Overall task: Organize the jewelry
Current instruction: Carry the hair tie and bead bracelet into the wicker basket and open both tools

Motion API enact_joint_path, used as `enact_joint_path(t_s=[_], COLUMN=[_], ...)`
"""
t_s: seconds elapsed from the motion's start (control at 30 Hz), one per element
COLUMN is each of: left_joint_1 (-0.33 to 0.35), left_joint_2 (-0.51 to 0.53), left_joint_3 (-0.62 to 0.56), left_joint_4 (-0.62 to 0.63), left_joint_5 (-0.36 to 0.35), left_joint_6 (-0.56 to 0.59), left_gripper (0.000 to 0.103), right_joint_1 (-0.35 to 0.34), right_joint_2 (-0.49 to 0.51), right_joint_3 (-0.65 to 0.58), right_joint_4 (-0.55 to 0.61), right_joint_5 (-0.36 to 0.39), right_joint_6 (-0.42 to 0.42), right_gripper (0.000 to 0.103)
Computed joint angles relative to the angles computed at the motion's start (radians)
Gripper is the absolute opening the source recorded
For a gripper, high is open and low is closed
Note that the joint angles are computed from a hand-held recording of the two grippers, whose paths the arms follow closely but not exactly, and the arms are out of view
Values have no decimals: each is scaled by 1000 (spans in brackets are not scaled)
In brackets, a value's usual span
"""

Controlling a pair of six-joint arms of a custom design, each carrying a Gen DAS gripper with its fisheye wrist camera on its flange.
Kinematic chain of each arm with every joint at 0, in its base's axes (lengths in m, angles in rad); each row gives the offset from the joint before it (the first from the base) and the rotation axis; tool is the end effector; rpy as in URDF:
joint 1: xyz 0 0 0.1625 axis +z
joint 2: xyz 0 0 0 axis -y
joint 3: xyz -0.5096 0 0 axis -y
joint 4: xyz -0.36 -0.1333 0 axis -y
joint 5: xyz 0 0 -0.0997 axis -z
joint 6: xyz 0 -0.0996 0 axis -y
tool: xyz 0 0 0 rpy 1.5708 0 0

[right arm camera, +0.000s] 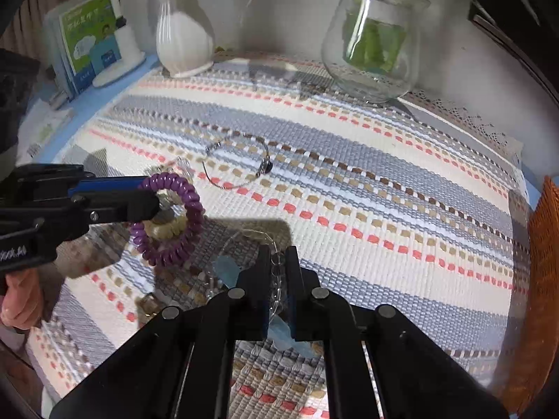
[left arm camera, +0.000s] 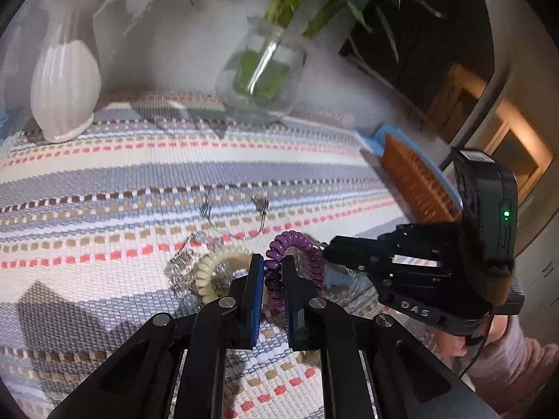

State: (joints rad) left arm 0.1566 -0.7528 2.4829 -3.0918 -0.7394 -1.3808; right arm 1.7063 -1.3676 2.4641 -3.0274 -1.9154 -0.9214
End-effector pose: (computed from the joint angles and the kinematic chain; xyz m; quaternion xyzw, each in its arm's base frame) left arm -0.3612 -0.2665 0.0691 0.0573 0.9090 -0.3791 0.1633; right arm 0.1519 -0.3765 0.2888 0.4622 -0.8525 0.0984 0.2234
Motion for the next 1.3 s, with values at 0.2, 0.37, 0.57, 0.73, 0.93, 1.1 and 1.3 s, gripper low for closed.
enact_joint_path(t_s=[0.2, 0.37, 0.57, 0.73, 0.93, 1.1, 1.3], left_joint_1=[-26, -28, -46, -48, -9, 56, 135], left_joint_2=[-4, -3, -19, -13, 45, 130, 250], left_joint_3=[16, 0, -48, -135, -312, -506, -755], left_joint_4=[-29, -3, 81, 115, 133, 148, 151], left_joint_5=[36, 42, 50, 55, 28, -4, -66], left_joint_6=[-10, 2, 15, 96, 296, 482, 695], left_gripper=[10, 10, 10, 10, 10, 10, 10], right_joint_1=[0, -9, -23, -54, -137, -229, -288], right_joint_2=[-100, -189, -292, -380, -473, -511, -464], right_joint_3=[-30, -76, -124, -162, -233, -326, -459], right_joint_4=[99, 252, 379, 431, 509, 559, 534], right_joint_5=[78, 140, 199, 241, 293, 333, 304], right_joint_6=[49, 107, 139, 128, 98, 75, 86], right_gripper=[8, 8, 8, 8, 8, 8, 8])
